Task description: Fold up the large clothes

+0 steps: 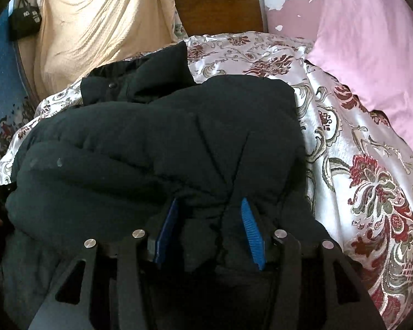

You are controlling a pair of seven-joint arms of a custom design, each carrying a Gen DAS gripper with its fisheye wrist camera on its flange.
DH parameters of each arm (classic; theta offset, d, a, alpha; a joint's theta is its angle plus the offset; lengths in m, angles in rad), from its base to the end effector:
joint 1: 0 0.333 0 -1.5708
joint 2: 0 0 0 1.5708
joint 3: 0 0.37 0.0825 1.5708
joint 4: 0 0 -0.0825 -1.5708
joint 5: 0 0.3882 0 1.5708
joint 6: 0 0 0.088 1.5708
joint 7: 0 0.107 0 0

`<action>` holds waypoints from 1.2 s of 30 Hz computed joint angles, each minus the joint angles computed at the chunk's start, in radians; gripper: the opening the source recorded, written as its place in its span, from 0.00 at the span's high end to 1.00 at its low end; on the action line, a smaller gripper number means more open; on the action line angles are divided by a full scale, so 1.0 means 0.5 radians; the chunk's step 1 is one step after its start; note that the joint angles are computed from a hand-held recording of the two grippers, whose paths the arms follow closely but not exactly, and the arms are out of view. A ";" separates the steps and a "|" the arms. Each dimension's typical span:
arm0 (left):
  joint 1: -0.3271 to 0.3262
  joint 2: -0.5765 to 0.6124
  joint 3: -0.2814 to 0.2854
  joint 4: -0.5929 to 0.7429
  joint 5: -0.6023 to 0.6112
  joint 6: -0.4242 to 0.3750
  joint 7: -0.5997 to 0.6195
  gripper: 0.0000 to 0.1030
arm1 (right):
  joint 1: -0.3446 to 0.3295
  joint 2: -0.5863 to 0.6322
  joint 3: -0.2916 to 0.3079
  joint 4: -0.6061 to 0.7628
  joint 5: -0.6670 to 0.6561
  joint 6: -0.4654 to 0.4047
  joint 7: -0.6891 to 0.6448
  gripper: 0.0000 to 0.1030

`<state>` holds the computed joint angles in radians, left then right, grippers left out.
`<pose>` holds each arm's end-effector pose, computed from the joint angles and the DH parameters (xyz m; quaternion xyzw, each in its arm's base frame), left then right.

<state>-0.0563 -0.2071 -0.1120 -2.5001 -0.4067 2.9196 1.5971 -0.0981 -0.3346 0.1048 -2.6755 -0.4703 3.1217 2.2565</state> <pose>0.4782 -0.0585 0.4784 -0.7248 0.6117 -0.2893 0.1294 0.4241 0.0442 0.4756 -0.5837 0.7169 -0.2542 0.2842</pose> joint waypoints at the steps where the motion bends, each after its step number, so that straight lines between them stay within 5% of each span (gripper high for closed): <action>1: 0.053 -0.020 -0.016 0.030 0.059 -0.118 -0.088 0.00 | 0.017 0.020 -0.027 0.005 -0.034 0.016 0.030 0.51; 4: 0.160 -0.083 -0.053 0.098 0.248 -0.345 -0.300 0.00 | 0.259 0.016 -0.257 -0.003 0.166 0.007 -0.154 0.39; 9: 0.142 -0.113 -0.044 0.263 0.324 -0.358 -0.277 0.00 | 0.927 -0.168 -0.854 0.116 0.716 -0.274 -0.617 0.29; 15: 0.026 0.235 -0.069 0.758 0.270 -0.365 -0.230 0.00 | 1.201 0.126 -1.143 0.672 1.212 -0.623 -0.985 0.21; 22: -0.163 0.849 -0.042 1.496 0.777 -0.497 -0.620 0.00 | 1.104 0.802 -1.090 1.412 1.785 -0.874 -1.270 0.21; 25: -0.272 0.993 0.033 1.664 0.989 -0.582 -0.745 0.07 | 1.050 0.964 -1.024 1.580 1.716 -0.841 -1.177 0.23; 27: -0.302 1.069 0.062 1.739 1.039 -0.633 -0.812 0.41 | 1.036 1.066 -1.000 1.669 1.588 -0.825 -1.073 0.29; 28: -0.288 1.090 0.049 1.770 1.004 -0.675 -0.802 0.51 | 1.007 1.098 -0.972 1.707 1.590 -0.848 -1.066 0.41; 30: -0.187 1.106 -0.052 1.769 0.773 -0.661 -0.643 0.89 | 0.937 1.163 -0.900 1.782 1.626 -0.906 -1.069 0.63; 31: -0.165 1.079 -0.073 1.717 0.710 -0.583 -0.577 0.91 | 0.913 1.165 -0.869 1.774 1.630 -0.895 -1.068 0.78; 36: -0.137 0.838 -0.091 1.400 0.586 -0.308 -0.358 0.95 | 0.829 0.963 -0.707 1.524 1.568 -0.632 -1.204 0.86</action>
